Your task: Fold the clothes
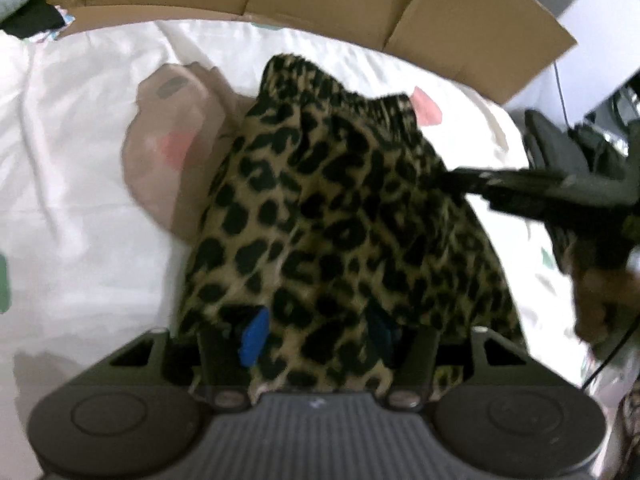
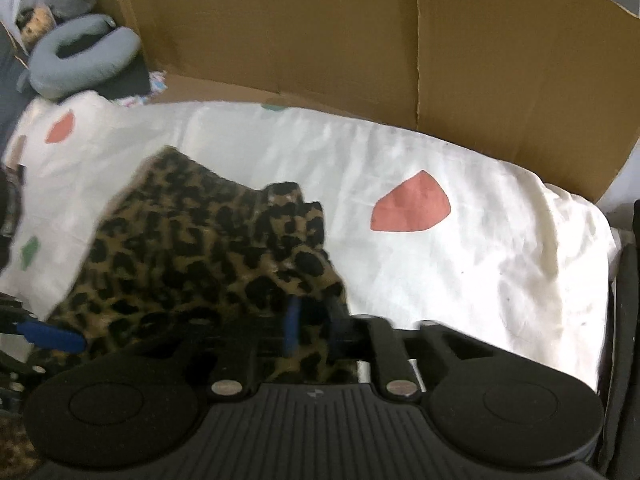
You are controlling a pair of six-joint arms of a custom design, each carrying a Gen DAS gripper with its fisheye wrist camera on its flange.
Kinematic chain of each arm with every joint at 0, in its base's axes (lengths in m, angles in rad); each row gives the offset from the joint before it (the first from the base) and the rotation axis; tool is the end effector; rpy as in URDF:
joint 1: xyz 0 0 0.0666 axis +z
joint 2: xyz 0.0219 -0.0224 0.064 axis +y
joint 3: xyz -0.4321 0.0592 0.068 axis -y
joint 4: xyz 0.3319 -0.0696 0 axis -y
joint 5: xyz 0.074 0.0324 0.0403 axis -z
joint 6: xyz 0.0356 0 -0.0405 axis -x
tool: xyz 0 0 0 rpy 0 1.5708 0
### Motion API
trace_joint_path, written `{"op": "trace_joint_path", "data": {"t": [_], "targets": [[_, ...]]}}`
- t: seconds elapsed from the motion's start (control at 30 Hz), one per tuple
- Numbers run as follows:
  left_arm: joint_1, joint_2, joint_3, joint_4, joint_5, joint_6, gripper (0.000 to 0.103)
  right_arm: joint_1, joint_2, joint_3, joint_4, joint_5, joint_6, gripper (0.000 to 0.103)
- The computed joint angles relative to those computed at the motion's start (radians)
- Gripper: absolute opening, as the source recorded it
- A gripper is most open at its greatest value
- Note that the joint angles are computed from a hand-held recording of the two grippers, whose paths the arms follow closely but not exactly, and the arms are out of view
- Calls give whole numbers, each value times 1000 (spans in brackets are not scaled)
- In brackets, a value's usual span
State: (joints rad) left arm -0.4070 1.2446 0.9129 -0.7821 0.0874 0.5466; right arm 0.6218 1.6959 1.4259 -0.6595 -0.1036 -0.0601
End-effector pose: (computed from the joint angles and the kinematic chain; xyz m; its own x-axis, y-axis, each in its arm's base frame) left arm 0.2831 -0.1258 0.3553 -0.9274 -0.1641 -0.3362 -0.0612 0.9531 -0.2963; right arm 0.4276 0.3105 0.3745 -0.6880 -0.4195 -0.5922 -0.5894 0.7991 0.1187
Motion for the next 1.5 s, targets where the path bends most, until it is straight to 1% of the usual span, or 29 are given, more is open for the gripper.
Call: {"op": "trace_joint_path", "data": {"t": [0.13, 0.23, 0.3, 0.33, 0.4, 0.43, 0.47, 0.5, 0.57, 0.63, 0.7, 0.77, 0.87, 0.97, 1.07, 1.1, 1.17, 1.2, 1.23, 1.3, 1.33, 1.5], "targets": [[-1, -61, -18, -54, -5, -5, 58, -12, -67, -46, -24, -69, 14, 40], [30, -125, -24, -127, -3, -14, 58, -24, -119, -77, -55, -110, 24, 43], [67, -175, -28, -178, 9, -20, 58, -31, -157, -106, -61, -112, 31, 57], [82, -201, -28, -205, 10, -25, 58, -35, -177, -120, -63, -107, 37, 60], [106, -248, -22, -263, -5, -33, 60, -43, -214, -142, -70, -94, 53, 77], [116, -270, -19, -293, -17, -33, 62, -48, -232, -152, -76, -88, 62, 81], [127, -291, -15, -322, -29, -33, 65, -56, -251, -161, -84, -84, 72, 83], [136, -312, -9, -353, -46, -28, 69, -64, -271, -167, -97, -84, 78, 83], [140, -353, -1, -398, -79, -6, 72, -84, -299, -166, -136, -110, 83, 84], [143, -393, 10, -437, -95, 11, 73, -103, -329, -166, -173, -125, 79, 85], [169, -428, 16, -462, -64, -4, 73, -128, -350, -164, -206, -168, 78, 85], [205, -457, 19, -487, -16, -23, 73, -147, -371, -167, -227, -183, 88, 86], [230, -484, 13, -523, -3, -35, 74, -177, -392, -169, -270, -213, 103, 86], [282, -519, 0, -546, 35, -74, 73, -211, -405, -174, -317, -257, 117, 86], [322, -550, -17, -556, 62, -74, 73, -245, -424, -196, -337, -324, 116, 85], [337, -562, -25, -554, 80, -68, 71, -256, -427, -203, -348, -344, 108, 83], [348, -593, -47, -535, 119, -44, 68, -272, -435, -230, -355, -387, 91, 79], [334, -606, -58, -525, 122, -19, 67, -279, -440, -249, -352, -411, 86, 76], [297, -619, -68, -516, 106, 24, 66, -283, -446, -271, -348, -431, 82, 73], [221, -645, -92, -492, 71, 122, 65, -280, -452, -305, -343, -437, 67, 57], [194, -657, -105, -478, 62, 159, 65, -280, -452, -324, -333, -444, 55, 55], [36, -698, -179, -416, -4, 316, 65, -269, -447, -411, -271, -472, 9, 54]]}}
